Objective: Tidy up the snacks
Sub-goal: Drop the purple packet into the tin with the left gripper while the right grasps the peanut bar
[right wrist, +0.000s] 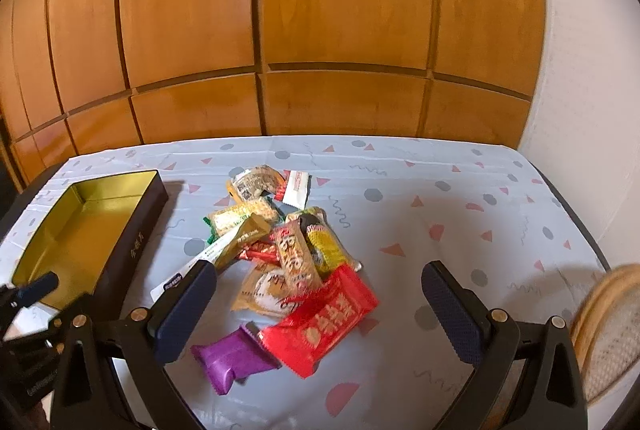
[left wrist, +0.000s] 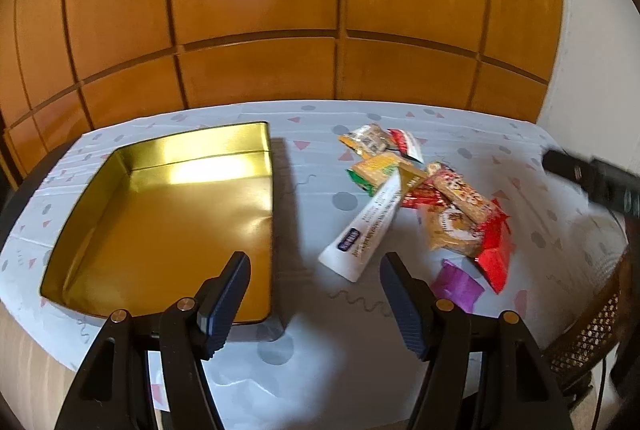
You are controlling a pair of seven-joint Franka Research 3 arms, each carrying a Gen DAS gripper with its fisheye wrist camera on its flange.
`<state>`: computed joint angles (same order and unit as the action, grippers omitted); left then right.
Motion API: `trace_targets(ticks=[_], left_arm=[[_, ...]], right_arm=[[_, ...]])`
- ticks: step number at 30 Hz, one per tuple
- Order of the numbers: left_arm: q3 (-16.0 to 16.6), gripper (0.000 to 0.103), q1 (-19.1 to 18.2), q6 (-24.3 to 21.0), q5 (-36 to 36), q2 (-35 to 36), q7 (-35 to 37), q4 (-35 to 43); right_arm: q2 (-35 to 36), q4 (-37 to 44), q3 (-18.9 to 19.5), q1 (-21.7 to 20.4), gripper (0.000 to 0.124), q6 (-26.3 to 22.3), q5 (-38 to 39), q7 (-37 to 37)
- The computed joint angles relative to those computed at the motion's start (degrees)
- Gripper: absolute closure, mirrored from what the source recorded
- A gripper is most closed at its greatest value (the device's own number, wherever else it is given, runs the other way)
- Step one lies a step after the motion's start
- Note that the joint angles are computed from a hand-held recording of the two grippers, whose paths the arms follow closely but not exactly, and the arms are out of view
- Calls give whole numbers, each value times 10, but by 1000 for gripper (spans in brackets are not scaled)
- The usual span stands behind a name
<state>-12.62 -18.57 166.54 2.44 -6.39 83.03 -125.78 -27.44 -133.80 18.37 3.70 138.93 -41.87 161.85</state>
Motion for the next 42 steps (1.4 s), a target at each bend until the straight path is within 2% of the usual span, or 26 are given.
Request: trace_targets(ticks=[4,5,7,9,13,15,18,20,23,26,29,31,32,37,39,41,42], left_arm=[[21,30,-40,-5,-131,5,123,3],[30,30,-55,-13,-194,7,177,8],[29,30,-61,-33,-257,13,235,19],[15,30,-51,-41,-250,15,239,21],[3,30,-41,-94,-269,32,283,53],[-6,30,-34,-128,-257,44,294,74],[-17,42,-24,-193,-274,67,334,114],[-26,45,-18,-262,-262,97,358,160],[-46,48,-15,-306,-241,127,400,200],[-60,48,-22,-328,-188,160,405,230],[-64,48,-30,-339,-136,187,386,250],[-66,57,-32,-343,-116,204,366,262],[-67,58,-31,-334,-112,208,360,263],[-79,64,-5,-276,-167,189,358,224],[-76,64,7,-254,-197,170,348,197],[-73,64,16,-242,-228,154,343,177],[-71,64,19,-241,-236,148,343,170]], right_arm=[[3,1,-63,9,21,57,50,-100],[9,5,-82,13,21,70,72,-145],[25,15,-115,22,21,78,122,-226],[44,23,-142,28,21,78,169,-299],[69,22,-159,9,21,93,228,-357],[72,8,-155,-13,21,111,242,-350],[74,-1,-159,-26,21,109,300,-354],[67,-14,-162,-31,21,142,328,-369],[65,-19,-158,-42,21,150,358,-374],[63,-19,-150,-50,21,154,372,-384],[65,-17,-148,-51,21,153,382,-395],[67,-15,-144,-55,21,151,381,-398],[68,-14,-143,-55,21,149,382,-400],[72,-10,-137,-59,22,141,372,-400],[75,-7,-143,-47,37,139,382,-419],[88,5,-159,-23,63,118,418,-457],[94,11,-162,-16,65,108,431,-472]])
